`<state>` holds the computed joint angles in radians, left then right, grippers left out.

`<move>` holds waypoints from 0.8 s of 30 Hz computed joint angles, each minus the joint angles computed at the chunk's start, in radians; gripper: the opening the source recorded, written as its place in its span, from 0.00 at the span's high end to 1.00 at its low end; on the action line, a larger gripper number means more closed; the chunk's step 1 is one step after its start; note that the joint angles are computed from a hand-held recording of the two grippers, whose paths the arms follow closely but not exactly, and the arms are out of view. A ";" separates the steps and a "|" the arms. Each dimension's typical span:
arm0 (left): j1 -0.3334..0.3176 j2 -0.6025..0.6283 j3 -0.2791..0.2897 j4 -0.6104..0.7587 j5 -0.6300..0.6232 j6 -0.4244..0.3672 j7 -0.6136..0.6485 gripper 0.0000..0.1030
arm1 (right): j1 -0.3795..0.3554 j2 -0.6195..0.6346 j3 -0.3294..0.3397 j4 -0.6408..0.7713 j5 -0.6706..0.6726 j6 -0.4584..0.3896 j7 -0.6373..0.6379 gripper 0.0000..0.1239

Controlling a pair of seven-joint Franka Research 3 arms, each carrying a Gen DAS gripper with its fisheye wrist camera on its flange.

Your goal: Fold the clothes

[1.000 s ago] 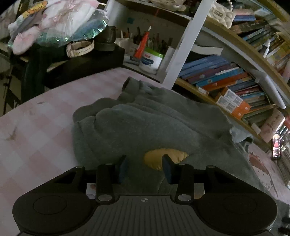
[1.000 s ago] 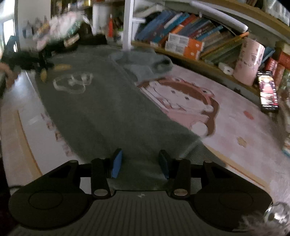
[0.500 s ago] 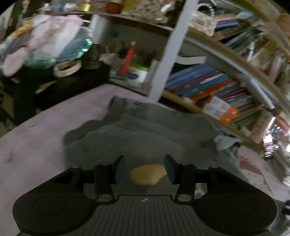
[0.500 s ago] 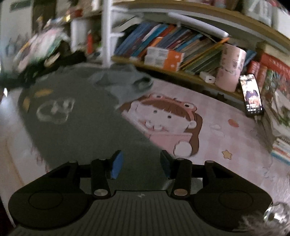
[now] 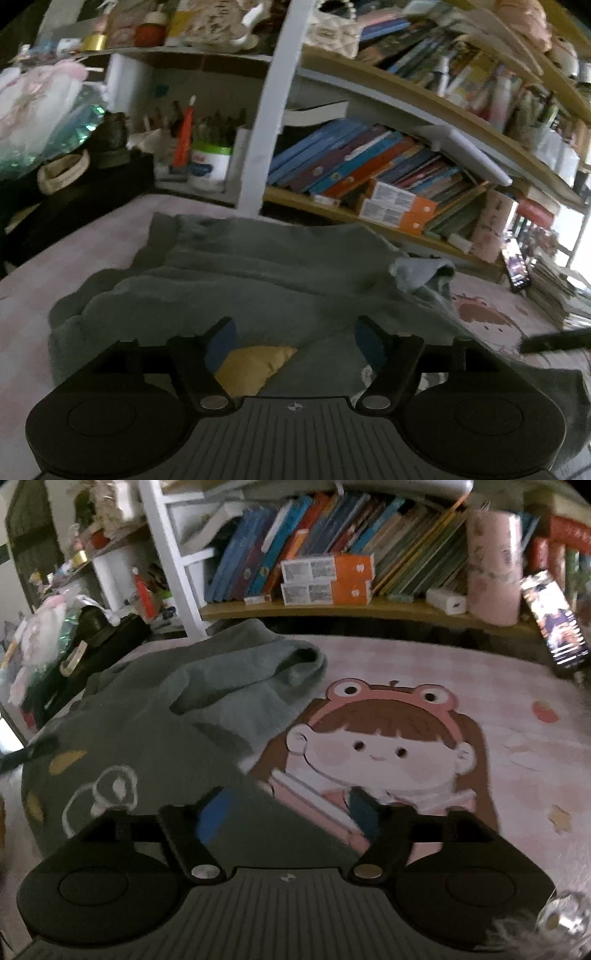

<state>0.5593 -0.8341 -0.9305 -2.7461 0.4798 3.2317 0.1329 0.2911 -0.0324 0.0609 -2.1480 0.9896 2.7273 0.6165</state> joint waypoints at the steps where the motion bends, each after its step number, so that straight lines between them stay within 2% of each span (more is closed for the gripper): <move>1: 0.008 -0.004 -0.008 0.001 0.005 0.011 0.003 0.25 | 0.000 0.029 0.002 0.034 -0.036 -0.013 0.056 0.34; 4: 0.036 -0.029 -0.042 0.005 0.011 0.037 0.020 0.18 | 0.002 0.109 0.016 0.125 -0.128 -0.021 0.193 0.34; 9: 0.055 -0.062 -0.092 0.036 0.032 0.002 0.063 0.07 | 0.016 0.229 0.041 0.260 -0.267 -0.007 0.354 0.36; 11: 0.059 -0.075 -0.100 0.042 0.044 0.002 0.071 0.05 | 0.027 0.272 0.043 0.308 -0.334 -0.004 0.434 0.37; 14: 0.062 -0.083 -0.102 0.039 0.042 0.010 0.070 0.01 | 0.037 0.317 0.049 0.349 -0.404 0.030 0.517 0.45; 18: 0.048 -0.048 -0.091 0.052 0.044 -0.039 0.071 0.01 | 0.038 0.349 0.064 0.366 -0.451 0.095 0.563 0.50; 20: 0.044 -0.039 -0.084 0.055 0.053 -0.047 0.062 0.01 | 0.043 0.358 0.063 0.372 -0.482 0.108 0.586 0.55; 24: 0.038 -0.028 -0.075 0.055 0.070 -0.054 0.044 0.00 | 0.040 0.369 0.072 0.390 -0.535 0.093 0.579 0.77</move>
